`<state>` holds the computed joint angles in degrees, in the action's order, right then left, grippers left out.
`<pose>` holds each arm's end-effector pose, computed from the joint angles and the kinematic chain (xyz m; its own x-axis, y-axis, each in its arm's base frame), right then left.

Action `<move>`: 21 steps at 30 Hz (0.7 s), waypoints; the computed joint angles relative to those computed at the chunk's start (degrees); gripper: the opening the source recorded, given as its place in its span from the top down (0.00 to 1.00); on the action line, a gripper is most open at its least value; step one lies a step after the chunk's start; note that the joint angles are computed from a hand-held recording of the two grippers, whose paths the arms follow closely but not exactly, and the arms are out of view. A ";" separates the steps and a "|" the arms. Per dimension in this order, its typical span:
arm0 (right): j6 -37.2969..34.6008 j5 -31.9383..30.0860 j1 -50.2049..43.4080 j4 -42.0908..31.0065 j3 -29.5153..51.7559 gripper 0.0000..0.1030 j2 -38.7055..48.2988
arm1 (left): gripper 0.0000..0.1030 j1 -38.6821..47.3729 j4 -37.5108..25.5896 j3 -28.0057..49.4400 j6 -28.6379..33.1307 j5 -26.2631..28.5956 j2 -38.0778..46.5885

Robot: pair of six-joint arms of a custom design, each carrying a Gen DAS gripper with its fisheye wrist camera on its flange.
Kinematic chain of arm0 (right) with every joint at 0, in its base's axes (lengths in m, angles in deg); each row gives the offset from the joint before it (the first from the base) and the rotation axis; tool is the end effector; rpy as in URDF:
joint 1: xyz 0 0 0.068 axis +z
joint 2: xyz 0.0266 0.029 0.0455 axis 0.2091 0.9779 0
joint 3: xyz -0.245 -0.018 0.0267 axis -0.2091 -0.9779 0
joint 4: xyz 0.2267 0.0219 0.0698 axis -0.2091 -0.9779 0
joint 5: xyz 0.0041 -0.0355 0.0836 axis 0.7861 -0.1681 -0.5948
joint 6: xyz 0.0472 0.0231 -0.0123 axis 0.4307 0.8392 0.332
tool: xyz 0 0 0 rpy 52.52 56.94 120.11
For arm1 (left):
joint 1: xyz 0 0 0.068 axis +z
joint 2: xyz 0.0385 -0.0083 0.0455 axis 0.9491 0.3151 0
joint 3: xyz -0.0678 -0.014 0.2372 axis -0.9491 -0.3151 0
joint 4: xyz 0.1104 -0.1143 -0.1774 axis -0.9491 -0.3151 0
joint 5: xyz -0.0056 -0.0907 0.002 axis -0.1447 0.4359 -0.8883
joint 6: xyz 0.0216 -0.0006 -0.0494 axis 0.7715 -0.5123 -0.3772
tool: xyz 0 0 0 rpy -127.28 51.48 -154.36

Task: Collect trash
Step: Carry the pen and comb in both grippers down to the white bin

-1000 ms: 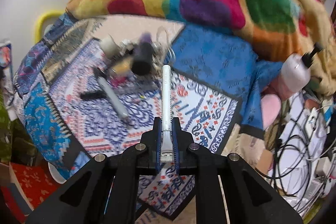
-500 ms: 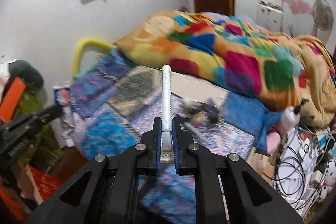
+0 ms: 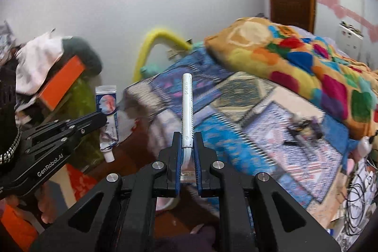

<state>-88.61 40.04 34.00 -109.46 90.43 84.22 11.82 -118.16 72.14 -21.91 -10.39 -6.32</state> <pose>0.2722 0.1262 0.3627 -0.5891 -0.4125 -0.6948 -0.7134 0.6693 0.2075 0.1360 -0.1835 0.3620 -0.5966 -0.2972 -0.7455 -0.2818 0.9473 -0.1522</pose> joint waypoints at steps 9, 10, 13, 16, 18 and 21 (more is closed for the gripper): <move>6.34 7.01 16.85 7.23 -11.50 0.91 0.41 | 0.99 -0.07 -1.48 -24.70 -12.13 6.62 -15.72; 6.81 7.70 18.17 7.63 -11.85 0.91 1.68 | 0.99 0.95 0.62 -28.54 -11.89 8.27 -17.82; 7.76 9.44 21.69 9.34 -13.65 0.91 5.26 | 0.99 5.40 7.45 -41.37 -10.45 14.72 -24.53; 7.91 10.84 24.50 9.80 -13.71 0.91 9.52 | 0.99 12.18 15.19 -51.28 -6.12 21.52 -29.90; 8.16 10.99 25.46 8.98 -12.31 0.91 12.63 | 0.99 16.83 20.15 -57.31 -3.39 26.15 -32.11; 8.61 10.04 26.41 7.19 -8.90 0.91 18.53 | 0.99 23.03 26.18 -63.70 0.10 31.87 -33.27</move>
